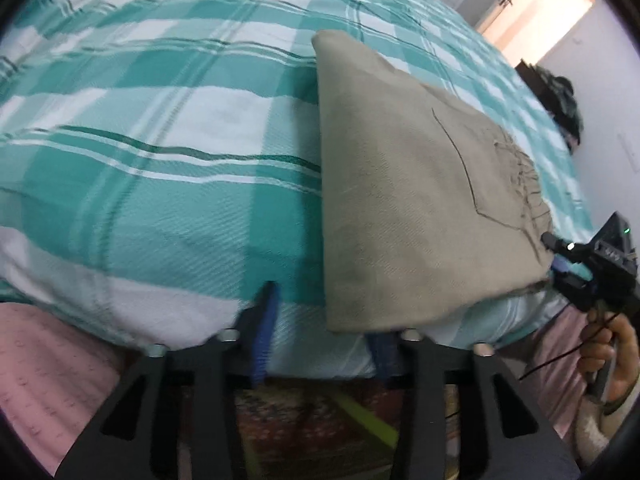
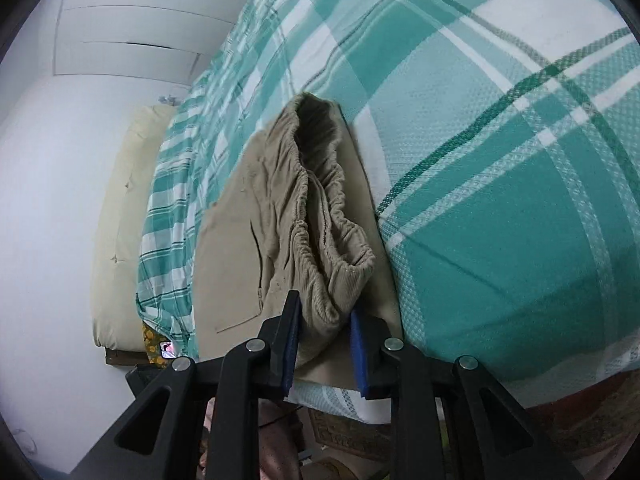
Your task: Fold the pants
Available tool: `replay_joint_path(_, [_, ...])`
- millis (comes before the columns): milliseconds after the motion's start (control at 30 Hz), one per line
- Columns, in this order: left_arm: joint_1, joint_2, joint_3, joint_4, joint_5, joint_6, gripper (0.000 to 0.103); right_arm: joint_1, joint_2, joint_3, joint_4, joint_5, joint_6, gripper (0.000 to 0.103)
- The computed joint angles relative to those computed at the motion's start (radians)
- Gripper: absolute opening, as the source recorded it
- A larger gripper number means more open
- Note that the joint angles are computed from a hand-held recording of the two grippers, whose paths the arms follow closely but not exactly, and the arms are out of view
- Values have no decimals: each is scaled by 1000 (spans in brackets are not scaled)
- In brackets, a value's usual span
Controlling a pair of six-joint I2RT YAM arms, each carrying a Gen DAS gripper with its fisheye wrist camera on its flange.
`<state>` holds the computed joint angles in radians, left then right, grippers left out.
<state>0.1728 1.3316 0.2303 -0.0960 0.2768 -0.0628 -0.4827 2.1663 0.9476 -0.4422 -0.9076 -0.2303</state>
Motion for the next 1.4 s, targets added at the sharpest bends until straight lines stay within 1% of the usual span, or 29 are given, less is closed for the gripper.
replay_joint_path(33, [23, -83, -2, -81, 1, 22, 67, 14, -44, 2, -28, 31, -37, 26])
replay_joint_path(67, [47, -147, -4, -143, 9, 43, 70, 21, -78, 0, -46, 59, -61, 34])
replay_joint_path(100, [86, -231, 0, -232, 18, 76, 73, 33, -148, -11, -55, 132, -96, 40])
replay_joint_path(133, [119, -300, 5, -303, 23, 102, 73, 35, -214, -34, -38, 198, -117, 49])
replay_joint_path(167, [157, -382, 13, -381, 28, 126, 74, 30, -261, -53, -24, 232, -138, 50])
replay_joint_path(200, [174, -435, 21, -424, 26, 132, 74, 26, -338, -92, 18, 293, -183, 50])
replay_joint_path(233, [171, -481, 30, -452, 17, 121, 75, 38, -400, -127, 59, 354, -214, 50])
replay_joint_path(267, [160, -516, 37, -464, 8, 106, 75, 45, -437, -145, 70, 379, -244, 50])
replay_joint_path(333, [64, -492, 48, -390, -42, 38, 75, 58, -522, -161, 19, 352, -321, 50])
replay_joint_path(400, [-113, -386, 66, -256, -150, -30, 74, 107, -593, -169, 5, 324, -333, 50])
replay_joint_path(433, [-196, -340, 71, -197, -202, -55, 73, 142, -614, -176, 18, 322, -335, 50])
replay_joint_path(500, [-363, -199, 94, -72, -315, -78, 73, 233, -627, -217, 124, 306, -313, 50])
replay_joint_path(567, [-479, -9, 131, 2, -414, -85, 72, 264, -574, -251, 182, 281, -349, 49])
replay_joint_path(600, [-513, 97, 142, 45, -449, -95, 73, 289, -503, -249, 208, 323, -372, 49])
replay_joint_path(633, [-527, 183, 145, 93, -461, -104, 73, 331, -393, -226, 222, 428, -380, 48])
replay_joint_path(667, [-532, 224, 138, 129, -457, -112, 74, 347, -333, -242, 273, 483, -385, 48])
replay_joint_path(700, [-545, 231, 130, 151, -480, -127, 75, 339, -323, -268, 322, 468, -411, 48])
replay_joint_path(733, [-557, 222, 126, 147, -499, -140, 75, 339, -355, -314, 378, 464, -418, 48])
replay_joint_path(800, [-554, 206, 135, 115, -501, -150, 75, 365, -393, -324, 363, 508, -389, 48])
replay_joint_path(867, [-540, 208, 139, 111, -489, -143, 75, 384, -426, -283, 276, 526, -348, 47])
replay_joint_path(933, [-530, 207, 142, 107, -480, -140, 75, 384, -436, -194, 151, 495, -317, 47])
replay_joint_path(967, [-529, 211, 148, 103, -481, -139, 75, 385, -442, -157, 118, 482, -306, 47])
replay_joint_path(1033, [-541, 218, 153, 102, -491, -150, 75, 413, -454, -89, 112, 495, -272, 47])
replay_joint_path(1133, [-560, 220, 155, 96, -503, -171, 75, 468, -355, 40, 143, 524, -217, 47])
replay_joint_path(1200, [-557, 220, 155, 94, -499, -172, 75, 495, -247, 106, 179, 567, -193, 47])
replay_joint_path(1267, [-550, 221, 153, 101, -491, -169, 76, 506, -75, 200, 158, 628, -167, 47])
replay_joint_path(1300, [-548, 220, 152, 103, -488, -166, 76, 500, -37, 215, 153, 622, -176, 47])
replay_joint_path(1333, [-543, 222, 154, 102, -485, -161, 76, 493, -40, 180, 209, 611, -181, 47])
replay_joint_path(1400, [-525, 217, 148, 107, -465, -154, 76, 494, -88, 147, 210, 617, -184, 47])
